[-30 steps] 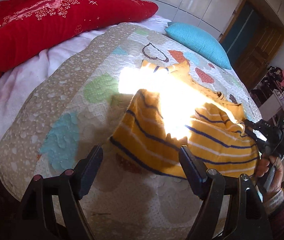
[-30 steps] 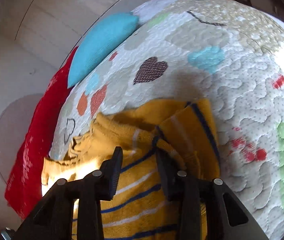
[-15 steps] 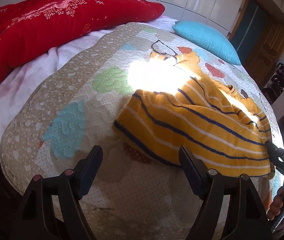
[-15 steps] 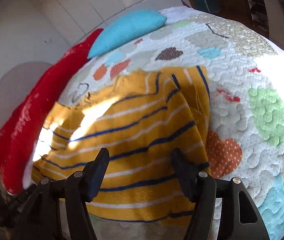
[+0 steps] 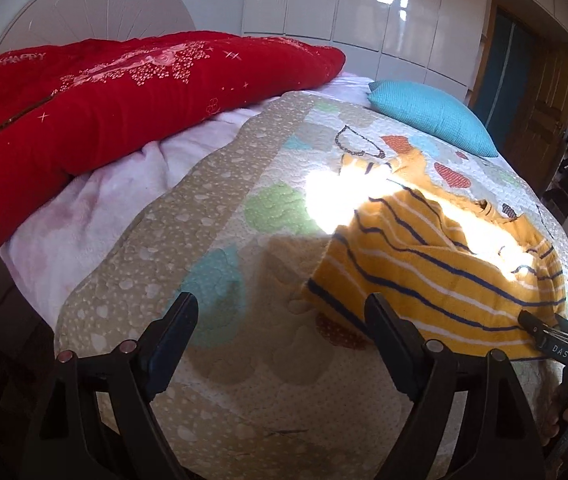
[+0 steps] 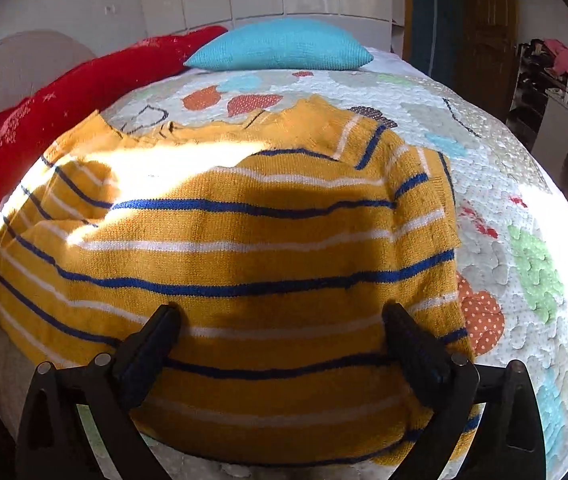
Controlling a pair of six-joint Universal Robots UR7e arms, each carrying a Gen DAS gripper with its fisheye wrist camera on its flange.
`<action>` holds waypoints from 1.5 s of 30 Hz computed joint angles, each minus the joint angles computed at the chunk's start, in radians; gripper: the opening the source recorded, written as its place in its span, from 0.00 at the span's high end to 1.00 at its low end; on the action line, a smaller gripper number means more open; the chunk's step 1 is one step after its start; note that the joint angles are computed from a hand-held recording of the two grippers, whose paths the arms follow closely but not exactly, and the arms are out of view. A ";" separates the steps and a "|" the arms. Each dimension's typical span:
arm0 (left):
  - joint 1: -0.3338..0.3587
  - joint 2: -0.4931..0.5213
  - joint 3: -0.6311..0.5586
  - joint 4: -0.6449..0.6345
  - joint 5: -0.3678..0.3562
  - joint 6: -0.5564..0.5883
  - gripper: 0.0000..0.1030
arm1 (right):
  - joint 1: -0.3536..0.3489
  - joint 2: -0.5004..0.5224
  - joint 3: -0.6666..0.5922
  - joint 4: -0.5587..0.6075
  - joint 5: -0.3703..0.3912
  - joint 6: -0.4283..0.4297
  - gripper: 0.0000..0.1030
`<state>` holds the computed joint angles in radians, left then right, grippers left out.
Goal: Fold small clothes
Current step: 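Smooth the folded sweater with the right gripper, then grasp the edge of the yellow striped sweater with the left gripper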
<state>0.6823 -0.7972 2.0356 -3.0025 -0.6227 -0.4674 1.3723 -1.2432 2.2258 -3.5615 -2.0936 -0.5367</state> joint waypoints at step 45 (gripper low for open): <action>0.078 -0.136 0.111 -0.009 -0.146 -0.085 0.18 | 0.269 0.180 -0.171 0.338 0.016 -0.009 0.31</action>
